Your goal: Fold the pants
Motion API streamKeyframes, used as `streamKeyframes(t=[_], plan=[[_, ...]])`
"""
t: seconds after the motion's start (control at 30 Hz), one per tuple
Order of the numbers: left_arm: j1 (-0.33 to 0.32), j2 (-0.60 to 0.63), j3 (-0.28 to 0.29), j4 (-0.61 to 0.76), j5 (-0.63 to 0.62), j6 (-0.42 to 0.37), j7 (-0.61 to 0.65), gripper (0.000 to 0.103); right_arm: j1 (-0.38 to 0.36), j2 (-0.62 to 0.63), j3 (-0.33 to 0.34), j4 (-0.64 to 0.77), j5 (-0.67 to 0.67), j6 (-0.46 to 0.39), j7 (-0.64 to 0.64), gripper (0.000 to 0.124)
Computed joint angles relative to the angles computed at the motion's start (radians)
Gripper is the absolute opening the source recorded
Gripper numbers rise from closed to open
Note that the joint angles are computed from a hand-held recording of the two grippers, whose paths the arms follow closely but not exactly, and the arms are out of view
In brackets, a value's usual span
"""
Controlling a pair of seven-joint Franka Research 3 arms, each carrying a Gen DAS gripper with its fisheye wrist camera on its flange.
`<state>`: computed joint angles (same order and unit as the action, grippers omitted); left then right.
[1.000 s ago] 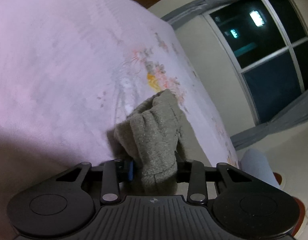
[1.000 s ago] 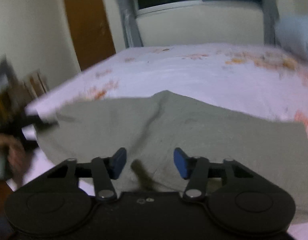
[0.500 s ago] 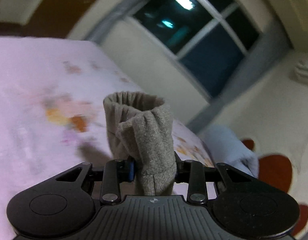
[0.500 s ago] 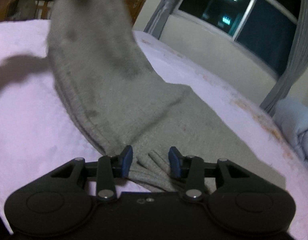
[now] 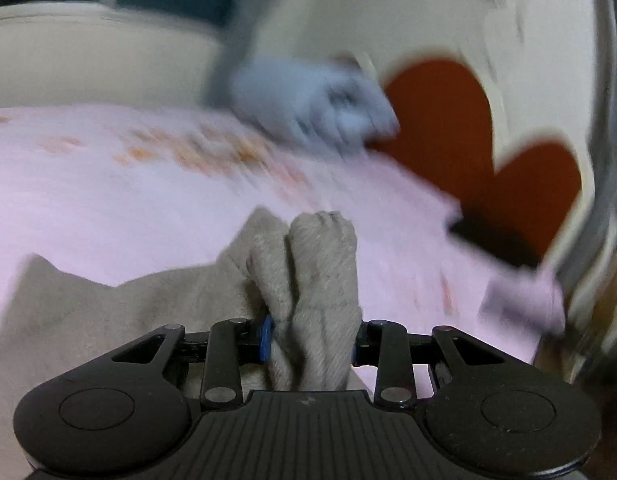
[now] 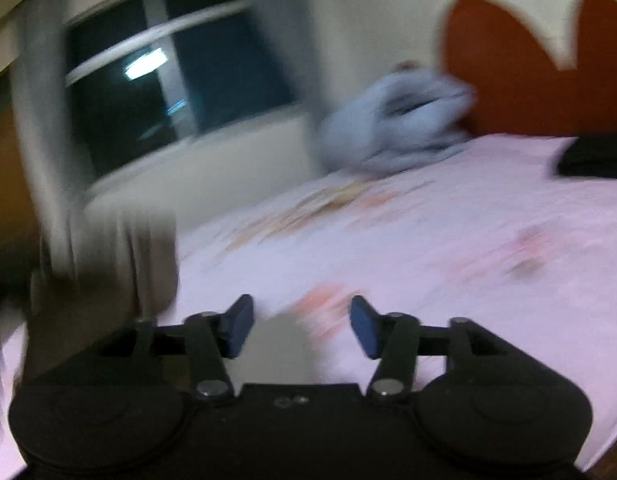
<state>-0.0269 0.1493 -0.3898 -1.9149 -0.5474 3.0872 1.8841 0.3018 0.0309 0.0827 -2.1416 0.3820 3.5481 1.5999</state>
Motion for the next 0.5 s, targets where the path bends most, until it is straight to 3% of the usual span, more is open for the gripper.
streamKeyframes(t=[0.07,0.17,0.23,0.37,0.43,0.47,0.5], plan=[[-0.175,0.051,0.171,0.034,0.351,-0.106,-0.308,0.035,-0.068,-0.014,-0.026,-0.018,-0.241,-0.007,0.215,0.063],[-0.406,0.051,0.433,0.014,0.877,-0.072,-0.778,0.036,-0.111,-0.020,-0.053,-0.042,-0.412,0.020,0.378,0.063],[-0.539,0.023,0.592,0.009,1.189,-0.078,-1.052,0.036,-0.121,-0.028,-0.056,-0.078,-0.432,0.043,0.405,0.064],[-0.614,-0.020,0.692,0.049,1.603,-0.143,-1.332,0.036,-0.172,-0.019,-0.082,-0.081,-0.716,0.047,0.689,0.066],[-0.602,0.000,0.662,0.090,1.645,-0.233,-1.334,0.036,-0.180,-0.021,-0.081,-0.082,-0.748,0.072,0.712,0.068],[-0.595,0.019,0.640,0.118,1.590,-0.280,-1.260,0.036,-0.185,-0.017,-0.083,-0.078,-0.774,0.077,0.742,0.071],[-0.557,0.043,0.582,0.134,1.465,-0.299,-1.119,0.036,-0.188,-0.014,-0.083,-0.072,-0.790,0.070,0.760,0.071]])
